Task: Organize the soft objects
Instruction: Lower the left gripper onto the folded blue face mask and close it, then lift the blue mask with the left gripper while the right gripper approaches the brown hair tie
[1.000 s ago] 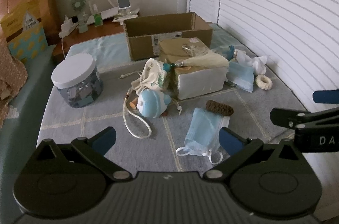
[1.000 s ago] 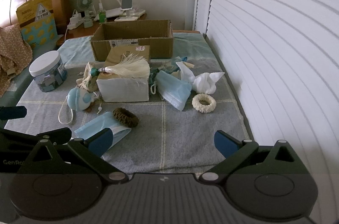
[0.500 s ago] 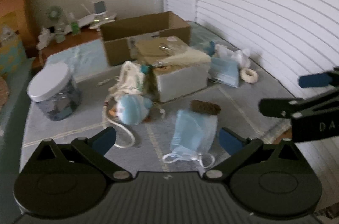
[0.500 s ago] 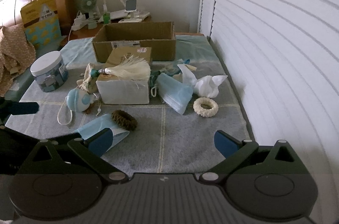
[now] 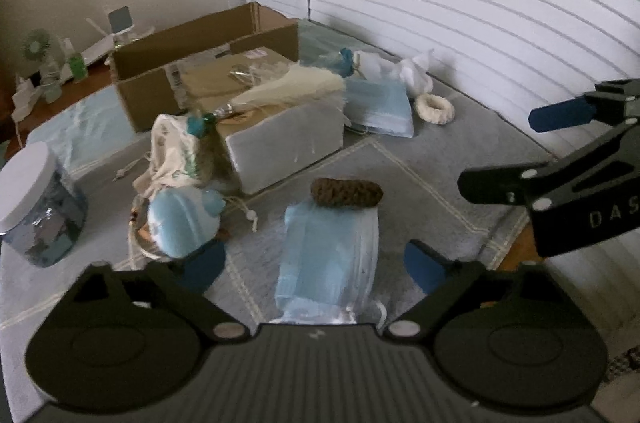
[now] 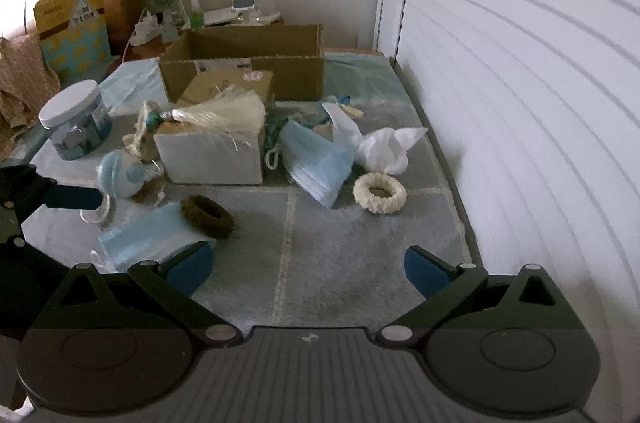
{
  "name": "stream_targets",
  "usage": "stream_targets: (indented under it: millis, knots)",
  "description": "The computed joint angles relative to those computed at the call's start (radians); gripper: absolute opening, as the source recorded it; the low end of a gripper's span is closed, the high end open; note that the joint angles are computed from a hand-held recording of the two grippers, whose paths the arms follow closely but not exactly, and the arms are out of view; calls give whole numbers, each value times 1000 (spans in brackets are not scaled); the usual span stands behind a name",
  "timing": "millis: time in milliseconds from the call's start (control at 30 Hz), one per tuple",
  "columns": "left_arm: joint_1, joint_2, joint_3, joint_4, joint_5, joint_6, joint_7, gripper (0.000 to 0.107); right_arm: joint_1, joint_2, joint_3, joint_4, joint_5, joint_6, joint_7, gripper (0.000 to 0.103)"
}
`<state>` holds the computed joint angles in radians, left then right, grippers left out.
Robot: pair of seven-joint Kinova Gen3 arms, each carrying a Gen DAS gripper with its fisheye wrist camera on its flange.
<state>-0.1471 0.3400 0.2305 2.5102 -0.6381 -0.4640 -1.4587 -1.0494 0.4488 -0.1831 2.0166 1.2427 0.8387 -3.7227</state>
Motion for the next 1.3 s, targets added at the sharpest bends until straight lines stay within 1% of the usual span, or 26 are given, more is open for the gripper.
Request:
stream_targets:
  millis: [33, 100, 167, 200, 300, 333, 367, 400, 467, 500, 533, 600, 667, 767, 867, 967, 1100, 1300]
  knots:
    - [-12, 9, 12, -11, -19, 10, 15, 84, 4, 2, 0, 1, 0, -6, 1, 103]
    - [-52, 30, 46, -34, -73, 28, 60, 80, 9, 7, 3, 5, 6, -14, -1, 103]
    - [-69, 42, 65, -50, -100, 47, 88, 77, 14, 9, 6, 10, 18, -27, -7, 103]
    - [-83, 50, 78, -59, -119, 56, 103, 74, 17, 9, 7, 13, 26, -34, -12, 103]
    - [-93, 64, 90, -71, -138, 71, 114, 70, 24, 13, 8, 18, 50, -47, -21, 103]
    - [-93, 67, 91, -74, -137, 76, 113, 67, 27, 15, 7, 19, 57, -52, -21, 103]
    - [-109, 72, 109, -79, -152, 88, 125, 65, 30, 17, 7, 19, 62, -56, -21, 103]
    - [-127, 78, 125, -82, -172, 92, 135, 62, 32, 18, 6, 20, 65, -59, -21, 103]
    - [-139, 78, 129, -76, -190, 79, 133, 53, 36, 22, 5, 19, 69, -65, -16, 103]
    - [-162, 79, 148, -77, -222, 83, 149, 46, 38, 23, 5, 17, 69, -66, -13, 103]
    - [-173, 76, 159, -78, -240, 89, 163, 44, 39, 25, 5, 16, 68, -67, -10, 103]
    - [-171, 68, 155, -74, -252, 90, 166, 41, 42, 26, 7, 15, 72, -72, -7, 103]
    - [-174, 58, 149, -67, -266, 88, 168, 40, 40, 28, 7, 15, 77, -70, -11, 103]
    - [-224, 40, 177, -61, -353, 97, 225, 39, 37, 29, 6, 16, 90, -67, -15, 103]
    - [-227, 9, 147, -43, -401, 79, 242, 39, 38, 34, 4, 12, 100, -67, -5, 103]
    - [-231, -19, 102, -23, -441, 48, 256, 39, 42, 41, 2, 11, 126, -83, -3, 103]
    - [-208, -33, 20, -2, -436, 8, 234, 39, 68, 69, -2, -4, 163, -140, 22, 103]
    - [-209, -30, -30, 5, -472, -19, 264, 39, 94, 133, 5, -63, 189, -227, 95, 103]
